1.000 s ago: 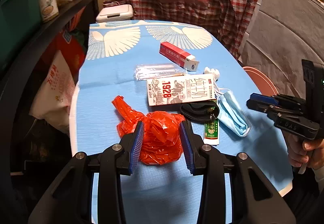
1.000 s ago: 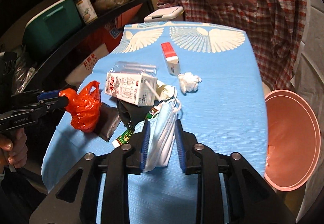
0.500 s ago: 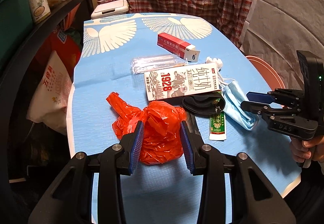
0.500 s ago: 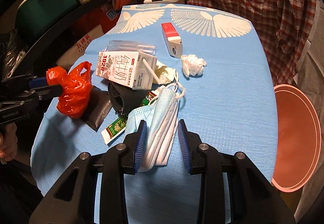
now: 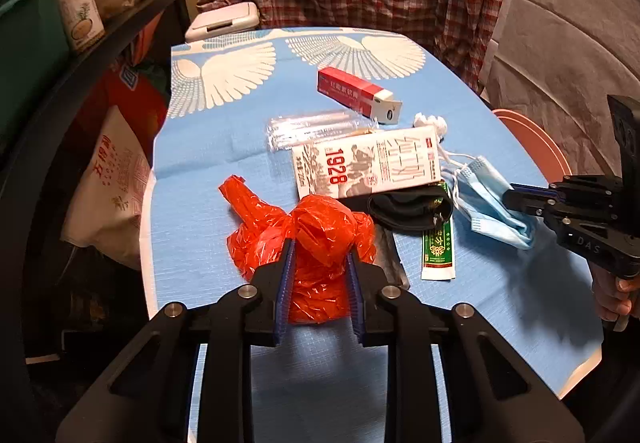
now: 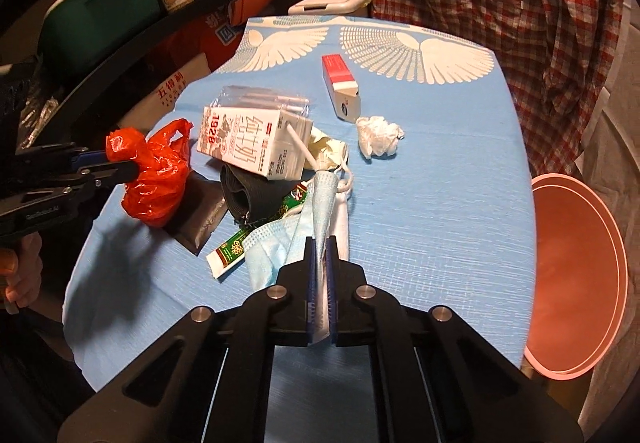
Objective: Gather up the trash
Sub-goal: 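Lift the red bag and face mask and carry both over the pink bin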
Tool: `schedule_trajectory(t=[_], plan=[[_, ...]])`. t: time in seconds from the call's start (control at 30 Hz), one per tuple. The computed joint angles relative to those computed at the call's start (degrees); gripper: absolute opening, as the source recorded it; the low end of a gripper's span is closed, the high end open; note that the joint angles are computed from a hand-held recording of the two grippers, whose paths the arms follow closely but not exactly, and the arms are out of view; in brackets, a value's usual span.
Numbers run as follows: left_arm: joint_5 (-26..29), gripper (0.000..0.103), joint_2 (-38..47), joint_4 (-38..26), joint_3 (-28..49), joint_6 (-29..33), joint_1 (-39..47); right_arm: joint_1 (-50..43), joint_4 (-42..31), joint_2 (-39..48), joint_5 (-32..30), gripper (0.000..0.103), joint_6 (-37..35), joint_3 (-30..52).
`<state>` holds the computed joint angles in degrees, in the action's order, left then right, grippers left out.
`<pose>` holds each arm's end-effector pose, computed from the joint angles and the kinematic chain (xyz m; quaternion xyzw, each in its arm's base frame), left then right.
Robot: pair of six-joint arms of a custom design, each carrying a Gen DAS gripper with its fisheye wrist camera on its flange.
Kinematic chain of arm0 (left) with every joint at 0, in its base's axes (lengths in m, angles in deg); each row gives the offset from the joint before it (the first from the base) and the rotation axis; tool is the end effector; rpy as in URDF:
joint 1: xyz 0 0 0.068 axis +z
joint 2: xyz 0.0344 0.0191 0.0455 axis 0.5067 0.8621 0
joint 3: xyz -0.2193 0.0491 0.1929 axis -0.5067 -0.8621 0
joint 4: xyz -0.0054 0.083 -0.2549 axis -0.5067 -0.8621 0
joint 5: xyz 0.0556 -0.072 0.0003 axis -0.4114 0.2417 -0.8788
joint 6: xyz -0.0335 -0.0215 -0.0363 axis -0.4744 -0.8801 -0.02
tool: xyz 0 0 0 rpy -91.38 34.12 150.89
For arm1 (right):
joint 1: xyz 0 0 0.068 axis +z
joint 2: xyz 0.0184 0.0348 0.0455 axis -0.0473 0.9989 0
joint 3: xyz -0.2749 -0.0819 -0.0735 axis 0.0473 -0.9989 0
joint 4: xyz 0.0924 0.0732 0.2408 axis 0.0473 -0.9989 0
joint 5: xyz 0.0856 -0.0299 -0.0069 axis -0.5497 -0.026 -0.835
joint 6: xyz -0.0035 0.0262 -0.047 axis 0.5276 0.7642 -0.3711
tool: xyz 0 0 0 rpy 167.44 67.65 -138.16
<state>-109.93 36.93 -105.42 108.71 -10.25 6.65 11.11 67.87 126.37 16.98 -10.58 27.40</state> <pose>0.2272 -0.0854 0.1777 -0.1611 0.9397 0.0409 0.2990 0.3783 0.1117 0.1548 -0.4156 0.8459 0.2219 0.2498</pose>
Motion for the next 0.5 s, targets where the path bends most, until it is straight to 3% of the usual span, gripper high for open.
schedule_trajectory(t=[0.5], plan=[[-8.47,0.022,-6.88,-7.04,2.04,-8.24,-4.81,-4.83,3.58,-5.13,-4.87,0.004,1.75,-2.35]])
